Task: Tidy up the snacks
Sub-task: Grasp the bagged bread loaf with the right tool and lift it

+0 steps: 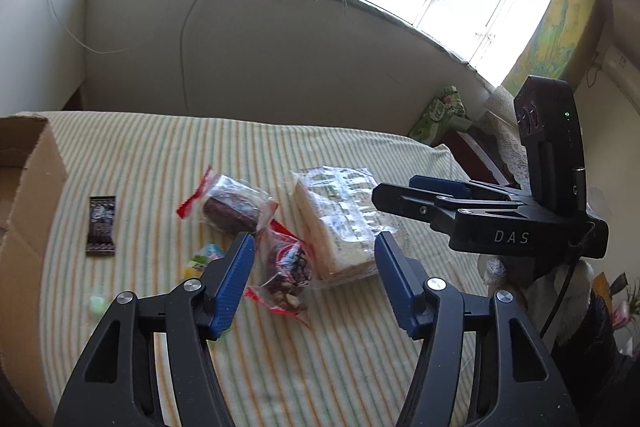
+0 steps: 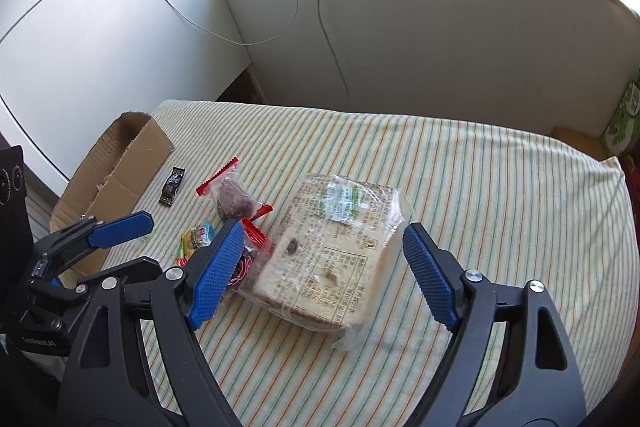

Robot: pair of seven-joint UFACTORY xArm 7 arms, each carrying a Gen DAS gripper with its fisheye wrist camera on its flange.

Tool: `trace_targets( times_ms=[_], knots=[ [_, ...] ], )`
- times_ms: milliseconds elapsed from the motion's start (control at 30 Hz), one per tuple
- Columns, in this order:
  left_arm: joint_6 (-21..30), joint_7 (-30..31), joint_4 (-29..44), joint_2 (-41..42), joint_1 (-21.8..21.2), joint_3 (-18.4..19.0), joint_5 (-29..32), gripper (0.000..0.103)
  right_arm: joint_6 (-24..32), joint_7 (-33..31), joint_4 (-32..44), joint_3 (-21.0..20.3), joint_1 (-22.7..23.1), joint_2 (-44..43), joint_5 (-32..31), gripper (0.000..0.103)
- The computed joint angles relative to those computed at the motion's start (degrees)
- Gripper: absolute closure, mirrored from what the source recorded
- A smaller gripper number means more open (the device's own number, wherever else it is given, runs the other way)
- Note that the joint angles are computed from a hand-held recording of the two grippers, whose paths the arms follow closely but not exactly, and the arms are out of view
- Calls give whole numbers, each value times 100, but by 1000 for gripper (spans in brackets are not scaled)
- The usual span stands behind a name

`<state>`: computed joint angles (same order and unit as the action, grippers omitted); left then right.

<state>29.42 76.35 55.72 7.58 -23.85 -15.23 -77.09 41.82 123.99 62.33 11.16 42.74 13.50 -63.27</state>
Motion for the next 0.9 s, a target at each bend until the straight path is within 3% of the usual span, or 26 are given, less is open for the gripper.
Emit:
trace_targets(
  times_ms=[167, 300, 433, 667, 800, 900],
  knots=[
    [100, -588, 427, 499, -131, -124, 723, 45, -620, 523, -438, -68, -182, -176, -287, 21],
    [-35, -1006, 696, 840, -159, -278, 1262, 45, -1251, 890, -657, -120, -380, -192, -549, 37],
    [-73, -1334, 870, 1016, -117, -414, 1608, 45, -1760, 1282, -759, -207, -492, -115, -851, 47],
    [-140, -1587, 987, 1206, 5, -621, 1983, 45, -2006, 1741, -844, -219, -567, -89, -1225, 57],
    [-29, -1600, 1081, 1296, 62, -705, 2083, 54, -2115, 2005, -893, -229, -603, -120, -1430, 65],
    [-77, -1636, 1073, 1271, 47, -746, 2112, 54, -2133, 2136, -933, -201, -635, -163, -1479, 67]
  ],
)
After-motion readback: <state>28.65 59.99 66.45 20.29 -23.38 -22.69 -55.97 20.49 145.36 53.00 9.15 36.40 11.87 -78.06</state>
